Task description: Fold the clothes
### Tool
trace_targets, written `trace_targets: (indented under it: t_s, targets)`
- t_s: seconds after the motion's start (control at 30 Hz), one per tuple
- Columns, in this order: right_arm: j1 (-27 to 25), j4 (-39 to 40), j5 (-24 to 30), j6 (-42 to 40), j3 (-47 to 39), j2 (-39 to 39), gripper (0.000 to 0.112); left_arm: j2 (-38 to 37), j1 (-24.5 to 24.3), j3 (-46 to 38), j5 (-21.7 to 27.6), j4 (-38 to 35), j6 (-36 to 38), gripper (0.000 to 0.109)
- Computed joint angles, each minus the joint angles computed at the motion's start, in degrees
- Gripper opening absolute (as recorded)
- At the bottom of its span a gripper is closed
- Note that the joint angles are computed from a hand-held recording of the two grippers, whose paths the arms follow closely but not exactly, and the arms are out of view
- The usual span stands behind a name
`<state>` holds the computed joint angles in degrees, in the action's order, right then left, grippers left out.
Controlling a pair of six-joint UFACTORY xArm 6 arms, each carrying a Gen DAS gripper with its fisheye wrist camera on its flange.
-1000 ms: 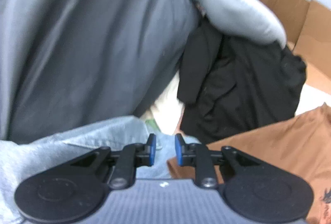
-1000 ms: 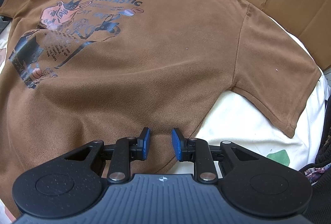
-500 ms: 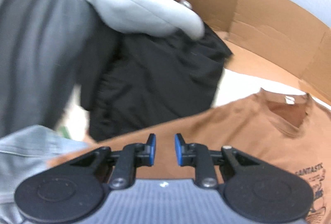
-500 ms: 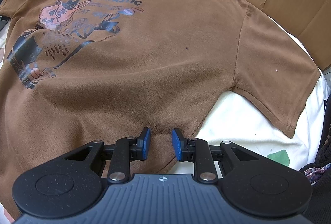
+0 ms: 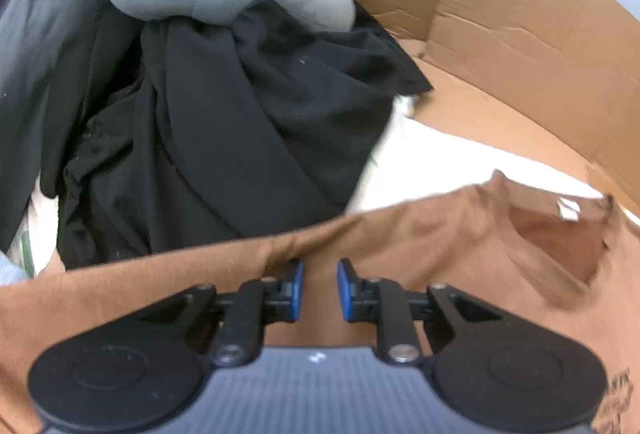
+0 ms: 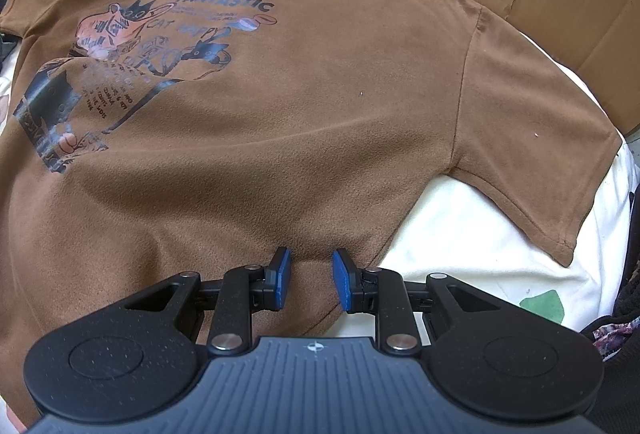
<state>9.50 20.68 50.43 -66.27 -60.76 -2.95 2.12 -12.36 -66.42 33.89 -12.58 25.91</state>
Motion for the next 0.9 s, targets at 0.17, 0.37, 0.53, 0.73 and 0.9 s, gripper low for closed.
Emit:
trace_targets:
  t_s: [0.17,0.37,0.53,0.73,0.9]
  targets:
    - [-0.2,0.3,0.7,1.2,-0.6,0.4,0.031,2.4,0.6,-1.9,-3.1,1.7,-3.0,0.003]
    - [-0.6,0.8,1.4,1.5,-1.0,0.5,0.031,3.0,1.7,-2.9,-3.5,1.2,-3.1,0.003]
    - [-1.9,1.5,2.4,2.8,-1.9,0.2,0.031,0.3,2.0,-2.4,-0.3,0.5,-2.2,0.007]
    - [-4.8,1.3,3.5,5.1,-1.3,-1.3,0.036,-5.9,3.2,2.2,4.0,-2.7,3.3,0.012]
    - [-6.9,2.8,3.9,6.0,-0.9,-1.1,0.037,-9.9,4.3,6.2,6.5,-2.6,7.5,0.015]
